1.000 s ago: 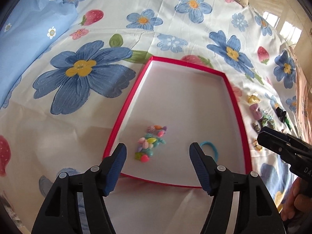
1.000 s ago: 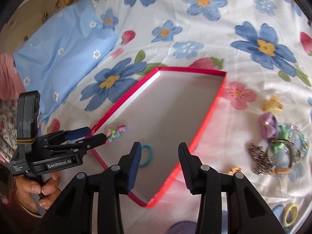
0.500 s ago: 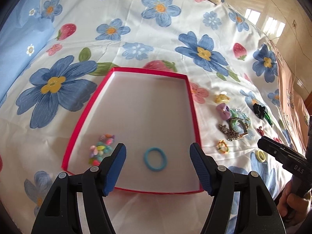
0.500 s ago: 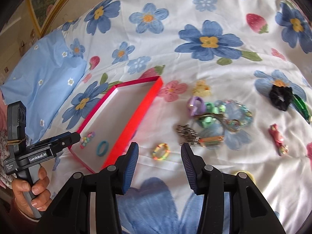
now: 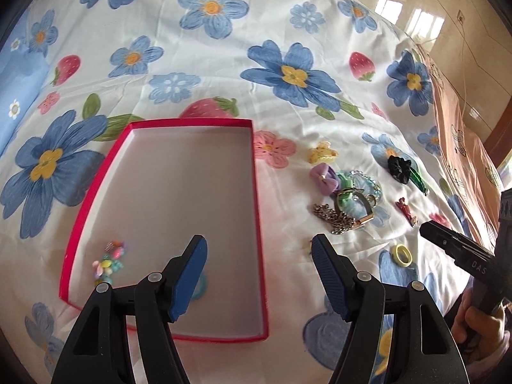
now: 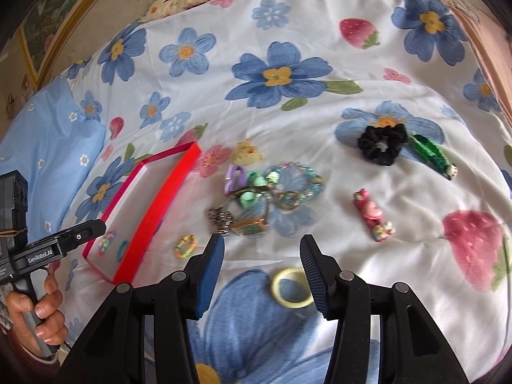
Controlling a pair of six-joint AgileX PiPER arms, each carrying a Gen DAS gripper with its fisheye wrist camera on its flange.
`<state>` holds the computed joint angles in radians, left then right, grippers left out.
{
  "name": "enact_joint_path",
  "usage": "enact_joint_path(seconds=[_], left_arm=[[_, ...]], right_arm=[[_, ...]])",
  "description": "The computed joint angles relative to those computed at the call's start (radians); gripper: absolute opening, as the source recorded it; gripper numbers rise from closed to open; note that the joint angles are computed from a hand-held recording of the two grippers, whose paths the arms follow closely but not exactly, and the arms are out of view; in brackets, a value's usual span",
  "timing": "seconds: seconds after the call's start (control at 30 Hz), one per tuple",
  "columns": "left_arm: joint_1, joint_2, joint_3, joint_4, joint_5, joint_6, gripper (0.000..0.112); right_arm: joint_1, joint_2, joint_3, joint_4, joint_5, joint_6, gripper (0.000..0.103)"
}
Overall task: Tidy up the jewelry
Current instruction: 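Withdraw both tools from the box toward the remaining jewelry, then grasp the purple bow clip with the left tool while the right tool grasps the pink heart clip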
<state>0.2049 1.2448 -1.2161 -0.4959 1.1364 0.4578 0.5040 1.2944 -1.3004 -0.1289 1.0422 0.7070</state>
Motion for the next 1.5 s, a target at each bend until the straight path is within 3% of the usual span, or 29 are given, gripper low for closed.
enact_joint_path(seconds=[0.27,0.53,0.87,1.03,1.13,1.2,1.27,1.33,1.5], left_arm=[[-0.168,0.125,-0.09,0.058,-0.063,-0.092,0.068],[-0.312,0.333,-0.242,0.117,-0.119,-0.182,0.066],[-0.387,0.587,-0.45,0.124,-0.106,-0.25,0.065],[-0.404,0.667,-0.512,0.117,-0.09,-0.259,0.034],[-0.408,0.694,-0.528,0.103,-0.082,-0.247,0.026],[-0.412,0.697,-0.524,0.099,-0.089,-0.233,0.018],[-0.417,0.693,-0.516,0.1,-0.1,-0.224,0.015],[-0.419,0.679,-0.499,0.103,-0.115,-0.211,0.011],[-0.409,0.606,-0.434,0.095,-0.148,-0.193,0.009]], right_arm=[[-0.14,-0.012,0.034,0.025,0.016,-0.108,0.051],[-0.223,0.033,0.022,0.034,0.028,-0.208,0.051],[-0.293,0.062,0.046,0.083,0.014,-0.284,0.051],[-0.293,0.086,0.049,0.082,0.014,-0.3,0.05],[-0.296,0.104,0.055,0.078,0.012,-0.305,0.05],[-0.286,0.113,0.056,0.057,0.015,-0.293,0.043],[-0.272,0.12,0.053,0.031,0.021,-0.282,0.028],[-0.261,0.123,0.048,0.019,0.024,-0.275,0.019],[-0.25,0.113,0.04,0.035,0.02,-0.267,0.019]])
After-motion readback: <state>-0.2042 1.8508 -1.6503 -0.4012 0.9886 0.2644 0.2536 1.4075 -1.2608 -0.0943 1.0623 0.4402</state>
